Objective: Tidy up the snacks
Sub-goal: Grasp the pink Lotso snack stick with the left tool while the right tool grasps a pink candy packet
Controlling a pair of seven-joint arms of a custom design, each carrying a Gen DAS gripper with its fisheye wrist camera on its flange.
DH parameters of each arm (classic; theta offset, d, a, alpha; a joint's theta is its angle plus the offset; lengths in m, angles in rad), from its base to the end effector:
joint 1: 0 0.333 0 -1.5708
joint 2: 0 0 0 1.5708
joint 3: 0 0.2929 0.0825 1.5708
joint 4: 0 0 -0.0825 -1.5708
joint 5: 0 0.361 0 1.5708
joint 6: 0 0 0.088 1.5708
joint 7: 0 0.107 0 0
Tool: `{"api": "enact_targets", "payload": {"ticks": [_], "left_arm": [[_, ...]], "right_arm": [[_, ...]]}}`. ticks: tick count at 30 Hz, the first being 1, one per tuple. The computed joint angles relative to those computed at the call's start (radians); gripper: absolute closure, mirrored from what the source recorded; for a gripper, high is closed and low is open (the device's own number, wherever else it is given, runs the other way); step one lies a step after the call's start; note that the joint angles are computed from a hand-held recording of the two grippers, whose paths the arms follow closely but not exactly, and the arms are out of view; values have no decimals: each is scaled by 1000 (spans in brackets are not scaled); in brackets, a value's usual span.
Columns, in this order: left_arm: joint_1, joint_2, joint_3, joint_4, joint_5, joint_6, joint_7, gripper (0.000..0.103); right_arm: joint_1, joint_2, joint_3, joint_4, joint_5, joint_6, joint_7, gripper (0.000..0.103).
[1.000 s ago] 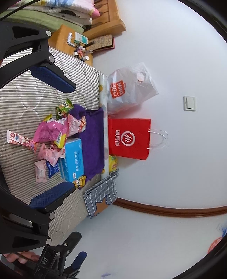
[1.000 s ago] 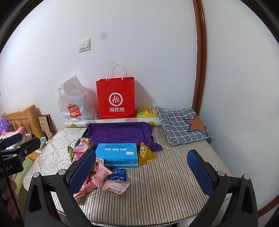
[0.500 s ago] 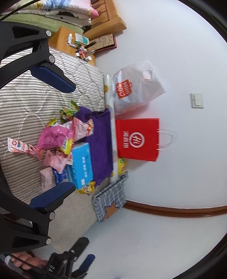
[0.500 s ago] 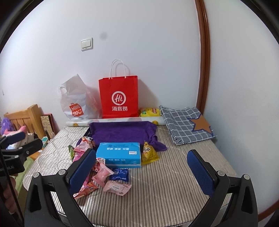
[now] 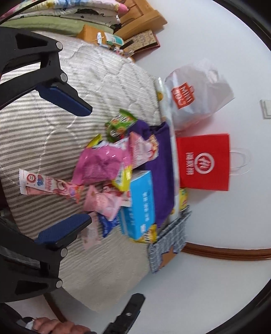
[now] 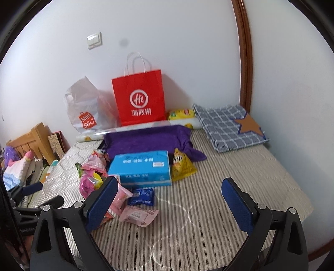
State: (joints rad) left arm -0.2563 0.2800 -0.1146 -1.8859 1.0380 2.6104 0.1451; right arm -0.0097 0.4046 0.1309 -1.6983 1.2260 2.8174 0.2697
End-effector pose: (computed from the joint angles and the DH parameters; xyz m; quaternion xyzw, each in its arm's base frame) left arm 0.5773 -0.2396 0.3917 -0.7337 0.5623 -0.2326 0.3024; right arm 0.6654 0.0234 0.4060 -0.7179 0.5121 -0.1983 0.4279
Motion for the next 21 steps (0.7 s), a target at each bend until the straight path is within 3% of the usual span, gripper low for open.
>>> {"api": "enact_targets", "payload": {"ticks": [1, 14, 16, 19, 20, 21], "left_arm": [[9, 17, -8, 6, -29, 13, 32, 21], [33, 176, -20, 69, -262, 122, 272, 36], [36, 195, -26, 80, -301, 122, 315, 48], [-6, 206, 16, 91, -261, 107, 300, 54], [-13, 204, 23, 90, -248, 107, 297, 59], [-16, 202, 29, 85, -235, 118, 292, 72]], "right_arm": [[2, 13, -6, 10, -18, -14, 23, 5], [21, 151, -12, 92, -237, -19, 196, 9], [20, 167, -8, 104, -263, -18, 213, 9], [19, 187, -5, 118, -305, -35, 237, 9], [19, 193, -3, 120, -317, -39, 239, 9], [19, 195, 0, 119, -325, -38, 240, 9]]}}
